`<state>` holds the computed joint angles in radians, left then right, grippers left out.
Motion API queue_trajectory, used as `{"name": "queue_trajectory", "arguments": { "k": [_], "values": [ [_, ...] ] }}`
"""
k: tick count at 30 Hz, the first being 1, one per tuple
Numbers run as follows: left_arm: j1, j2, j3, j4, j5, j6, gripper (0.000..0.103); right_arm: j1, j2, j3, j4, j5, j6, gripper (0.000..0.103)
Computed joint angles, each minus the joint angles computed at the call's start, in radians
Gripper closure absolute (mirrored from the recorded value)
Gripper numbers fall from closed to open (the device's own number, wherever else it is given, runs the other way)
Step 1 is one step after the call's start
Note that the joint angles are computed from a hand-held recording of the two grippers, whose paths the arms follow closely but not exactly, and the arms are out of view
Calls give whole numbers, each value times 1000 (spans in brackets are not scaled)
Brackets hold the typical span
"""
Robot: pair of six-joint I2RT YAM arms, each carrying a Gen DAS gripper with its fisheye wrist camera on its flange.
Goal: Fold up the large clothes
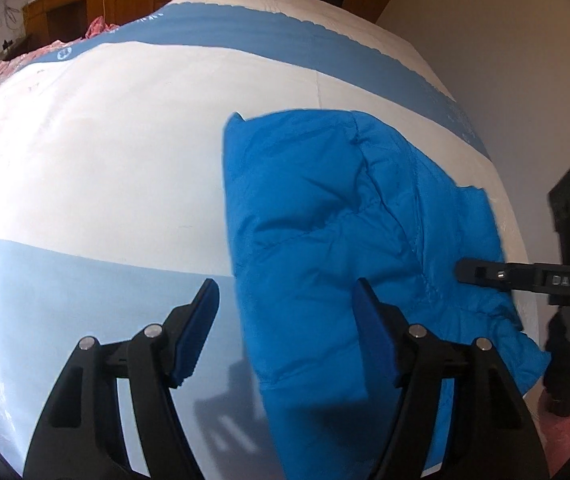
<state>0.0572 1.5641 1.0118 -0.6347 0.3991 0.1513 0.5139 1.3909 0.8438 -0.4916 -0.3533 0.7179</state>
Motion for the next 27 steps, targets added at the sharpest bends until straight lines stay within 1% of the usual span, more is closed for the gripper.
{"name": "queue_trajectory", "arguments": {
  "k": [1, 4, 5, 9, 12, 13, 15, 17, 19, 22, 25, 26, 27],
  "values": [
    [-5, -3, 5, -2, -4, -9, 36, 8, -27, 8, -18, 11, -1, 88],
    [15, -14, 40, -53, 47, -7, 37, 5, -166, 5, -67, 9, 13, 91],
    [11, -28, 48, -69, 60, -8, 37, 3, -227, 10, -106, 19, 16, 91],
    [-56, -83, 57, -91, 90, -28, 39, -4, -381, 23, -253, 82, 11, 92],
    [-119, -128, 42, -99, 107, -39, 39, -24, -482, -15, -319, 100, 18, 92],
    [-120, -144, 32, -110, 115, -27, 39, -30, -504, -33, -328, 102, 21, 92],
    [-168, -157, 13, -95, 106, -30, 40, -71, -557, -104, -327, 73, 26, 92],
    [-213, -157, -5, -75, 72, -37, 41, -94, -576, -170, -304, 51, 37, 92],
    [-229, -152, -21, -72, 70, -30, 42, -122, -600, -239, -283, 36, 37, 91],
    [-279, -127, -46, -39, 28, -46, 43, -182, -628, -349, -217, -12, 55, 89],
    [-302, -105, -66, -6, 1, -47, 44, -221, -648, -432, -163, -31, 52, 86],
    [-312, -107, -79, 13, -17, -44, 43, -241, -655, -458, -154, -41, 39, 83],
    [-304, -112, -92, 18, -18, -26, 43, -234, -656, -481, -134, -38, 51, 81]
  ]
}}
